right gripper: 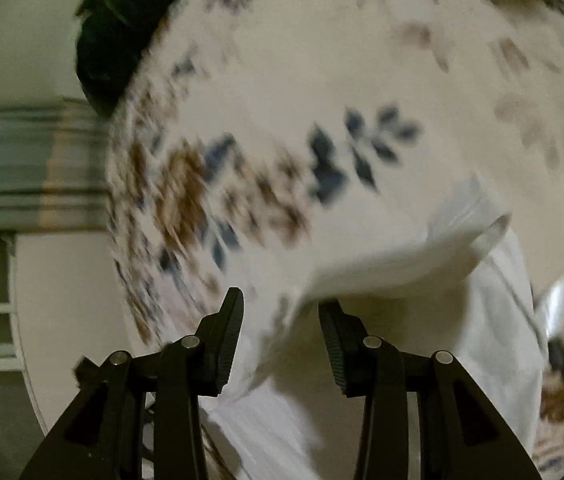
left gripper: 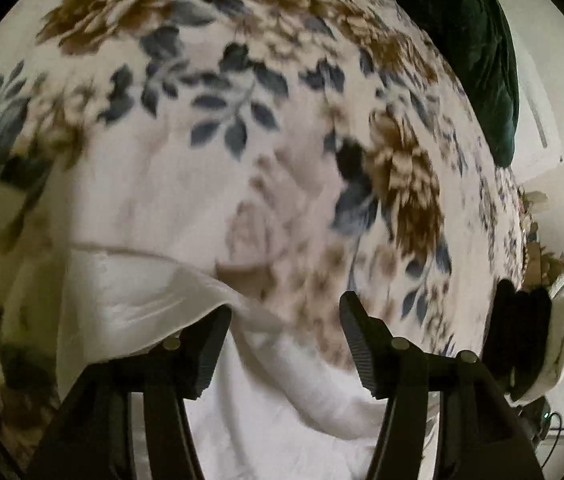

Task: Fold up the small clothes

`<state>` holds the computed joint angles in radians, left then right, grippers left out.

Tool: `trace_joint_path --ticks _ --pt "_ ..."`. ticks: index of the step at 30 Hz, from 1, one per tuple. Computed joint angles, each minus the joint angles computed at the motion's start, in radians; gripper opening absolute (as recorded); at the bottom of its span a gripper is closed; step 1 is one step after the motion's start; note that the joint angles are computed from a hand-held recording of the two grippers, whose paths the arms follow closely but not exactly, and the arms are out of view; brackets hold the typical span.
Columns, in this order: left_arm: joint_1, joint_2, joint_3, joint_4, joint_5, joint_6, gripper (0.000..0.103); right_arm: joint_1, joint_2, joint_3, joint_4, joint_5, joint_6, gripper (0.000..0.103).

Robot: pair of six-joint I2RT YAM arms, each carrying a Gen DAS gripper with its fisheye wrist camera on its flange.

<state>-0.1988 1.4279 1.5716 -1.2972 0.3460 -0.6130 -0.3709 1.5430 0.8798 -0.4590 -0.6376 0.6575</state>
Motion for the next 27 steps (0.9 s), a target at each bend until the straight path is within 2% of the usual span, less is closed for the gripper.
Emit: trace_joint_path --ticks 5,6,10,12,14,16,19,21,22,23,24,27 --pt "0.075 -0.048 0.042 -0.047 0.006 0.070 0.054 -0.059 -0.041 0.029 -0.098 0.047 -0.097 0.042" --pt "0.086 -0.059 0.047 -0.067 -0.002 0.091 0.054 -0.078 -0.070 0.026 -0.133 0.064 -0.134 0.045" --pt "0.103 -0.115 0.044 -0.149 -0.075 0.184 0.054 -0.163 -0.191 0.002 -0.259 0.146 -0.272 0.053" --pt "0.090 -0.127 0.026 -0.163 -0.125 0.223 0.054 -0.188 -0.202 0.006 -0.301 0.211 -0.319 0.056" --pt "0.072 -0.131 -0.005 -0.159 -0.172 0.250 0.054 -0.207 -0.172 0.006 -0.298 0.228 -0.340 0.056" --pt "0.082 -0.127 -0.022 -0.160 -0.174 0.265 0.054 -0.199 -0.100 0.022 -0.269 0.266 -0.346 0.056" --pt "0.090 -0.123 -0.031 -0.145 -0.184 0.264 0.054 -0.121 0.046 0.072 -0.223 0.344 -0.363 0.056" --pt "0.085 -0.120 -0.019 -0.145 -0.198 0.264 0.054 -0.090 0.130 0.105 -0.224 0.358 -0.406 0.056" --pt "0.077 -0.114 -0.012 -0.146 -0.213 0.266 0.054 -0.069 0.139 0.107 -0.213 0.384 -0.427 0.043" --pt "0.072 -0.108 -0.011 -0.144 -0.219 0.270 0.054 -0.048 0.120 0.094 -0.189 0.421 -0.455 0.026" --pt "0.069 -0.097 -0.014 -0.142 -0.220 0.277 0.054 -0.042 0.111 0.092 -0.186 0.440 -0.461 0.003" --pt "0.048 -0.059 -0.036 -0.112 -0.259 0.294 0.054 -0.097 0.041 0.066 -0.160 0.468 -0.420 0.003"
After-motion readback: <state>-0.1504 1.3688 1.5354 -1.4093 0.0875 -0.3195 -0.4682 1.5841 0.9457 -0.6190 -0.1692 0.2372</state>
